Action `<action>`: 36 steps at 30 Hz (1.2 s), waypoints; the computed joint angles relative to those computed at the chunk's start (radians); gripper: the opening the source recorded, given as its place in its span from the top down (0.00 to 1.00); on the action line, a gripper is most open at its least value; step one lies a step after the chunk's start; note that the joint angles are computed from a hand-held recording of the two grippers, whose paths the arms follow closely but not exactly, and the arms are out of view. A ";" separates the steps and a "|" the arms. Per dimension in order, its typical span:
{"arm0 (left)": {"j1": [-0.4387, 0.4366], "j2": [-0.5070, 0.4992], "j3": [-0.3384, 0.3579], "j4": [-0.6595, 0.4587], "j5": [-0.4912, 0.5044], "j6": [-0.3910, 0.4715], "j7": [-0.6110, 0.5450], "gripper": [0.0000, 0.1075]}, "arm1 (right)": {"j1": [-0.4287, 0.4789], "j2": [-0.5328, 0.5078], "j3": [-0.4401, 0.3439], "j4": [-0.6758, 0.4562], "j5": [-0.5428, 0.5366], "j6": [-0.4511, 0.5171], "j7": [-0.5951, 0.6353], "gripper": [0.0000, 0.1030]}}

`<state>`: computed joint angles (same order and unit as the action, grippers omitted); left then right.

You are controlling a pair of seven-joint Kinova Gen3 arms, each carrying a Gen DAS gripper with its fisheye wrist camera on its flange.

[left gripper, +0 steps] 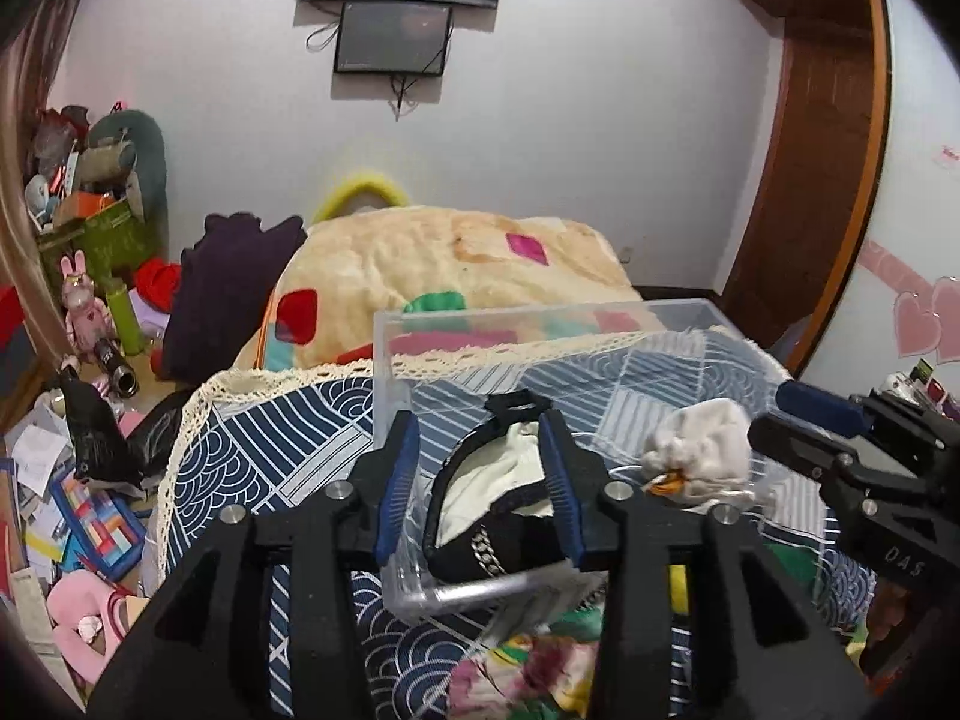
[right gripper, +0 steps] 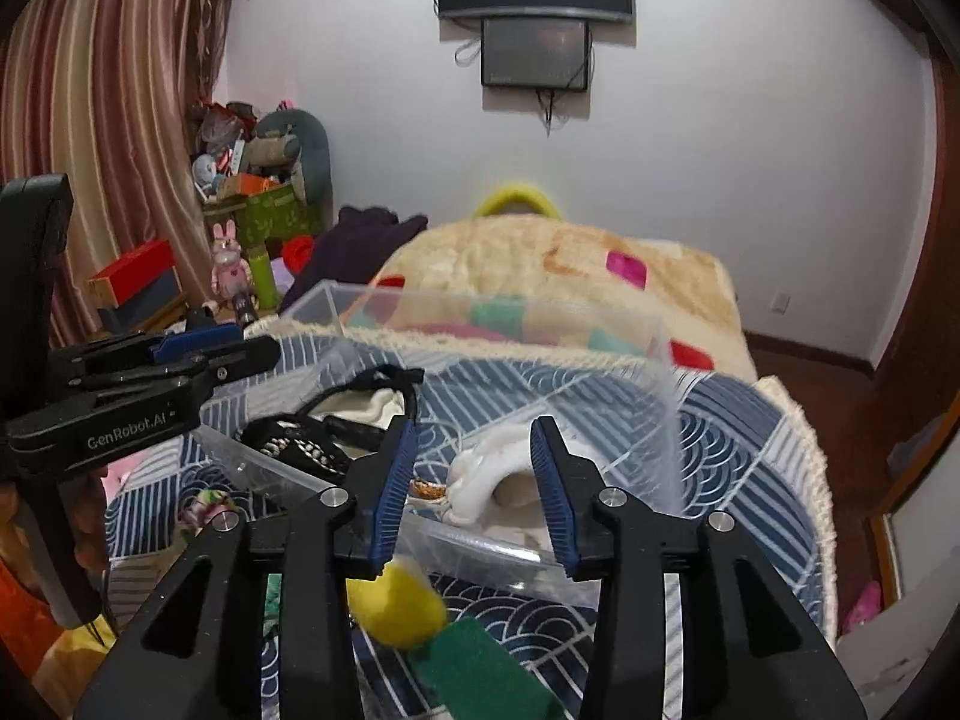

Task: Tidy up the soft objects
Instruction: 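Lower black bag into clear box with left tool while right tool drops pouch in, then grasp floral scarf with left tool while right tool grasps green sponge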

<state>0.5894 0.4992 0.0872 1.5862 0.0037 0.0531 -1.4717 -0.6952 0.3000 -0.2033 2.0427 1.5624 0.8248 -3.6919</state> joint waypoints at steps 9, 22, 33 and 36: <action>-0.012 -0.102 0.024 0.171 0.022 -0.151 -0.022 0.36 | -0.078 -0.051 -0.053 0.081 0.070 0.188 -0.139 0.40; -0.033 -0.131 0.072 0.325 0.070 -0.245 -0.064 0.18 | -0.090 -0.007 -0.080 0.146 0.064 0.195 -0.240 0.32; -0.083 -0.070 0.155 0.364 0.026 -0.251 -0.046 0.16 | -0.028 0.057 -0.075 0.172 0.083 0.050 -0.341 0.32; -0.059 -0.055 0.134 0.353 0.025 -0.240 -0.048 0.16 | -0.019 0.070 -0.071 0.170 0.072 0.030 -0.342 0.32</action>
